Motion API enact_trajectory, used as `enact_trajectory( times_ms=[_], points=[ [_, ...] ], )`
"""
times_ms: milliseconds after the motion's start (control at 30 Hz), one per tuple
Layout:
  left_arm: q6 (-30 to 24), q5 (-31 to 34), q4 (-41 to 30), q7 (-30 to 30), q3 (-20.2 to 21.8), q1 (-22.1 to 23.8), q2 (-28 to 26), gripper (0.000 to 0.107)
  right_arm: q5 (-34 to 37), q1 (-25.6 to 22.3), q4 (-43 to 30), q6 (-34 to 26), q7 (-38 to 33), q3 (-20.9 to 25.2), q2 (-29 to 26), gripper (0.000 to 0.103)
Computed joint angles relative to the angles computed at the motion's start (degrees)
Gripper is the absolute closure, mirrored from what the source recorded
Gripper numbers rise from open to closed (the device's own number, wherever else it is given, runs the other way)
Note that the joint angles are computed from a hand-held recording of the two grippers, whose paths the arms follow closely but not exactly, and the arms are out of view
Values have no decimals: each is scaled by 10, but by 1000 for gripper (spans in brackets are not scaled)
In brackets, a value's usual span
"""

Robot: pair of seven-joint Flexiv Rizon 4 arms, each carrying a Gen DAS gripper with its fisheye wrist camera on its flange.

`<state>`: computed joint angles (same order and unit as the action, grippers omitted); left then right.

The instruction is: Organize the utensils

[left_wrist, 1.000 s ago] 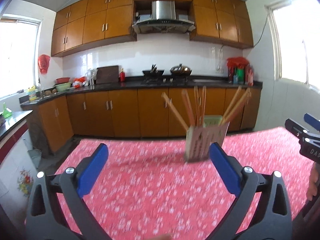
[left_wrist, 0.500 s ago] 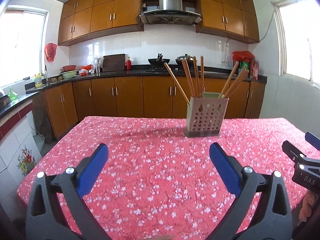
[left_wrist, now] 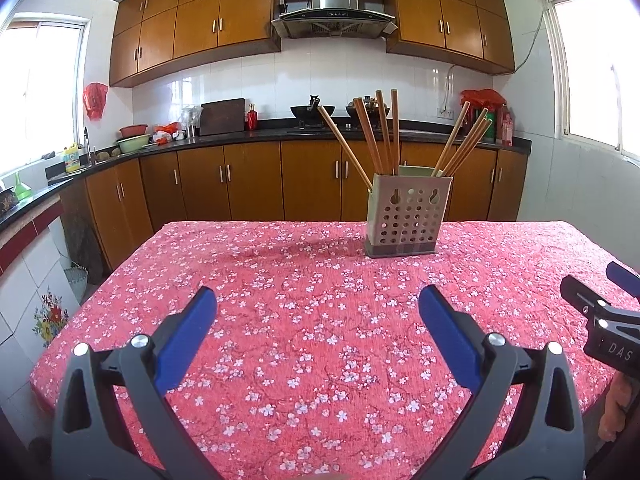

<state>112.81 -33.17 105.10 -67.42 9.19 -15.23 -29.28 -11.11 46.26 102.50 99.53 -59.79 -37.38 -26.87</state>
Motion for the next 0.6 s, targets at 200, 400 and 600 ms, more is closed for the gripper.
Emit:
enact_trajectory(
  times_ms=[200, 400, 600],
  points=[
    [-2, -1, -1, 1, 1, -3, -2, 8, -2, -8, -3, -2, 2, 7, 0, 2],
    [-3, 2, 0, -1, 2, -3, -1, 8, -4, -9, -3, -2, 4, 8, 1, 2],
    [-5, 5, 0, -3, 1, -1, 0, 8, -6, -12, -3, -2, 5, 11, 1, 2]
  ],
)
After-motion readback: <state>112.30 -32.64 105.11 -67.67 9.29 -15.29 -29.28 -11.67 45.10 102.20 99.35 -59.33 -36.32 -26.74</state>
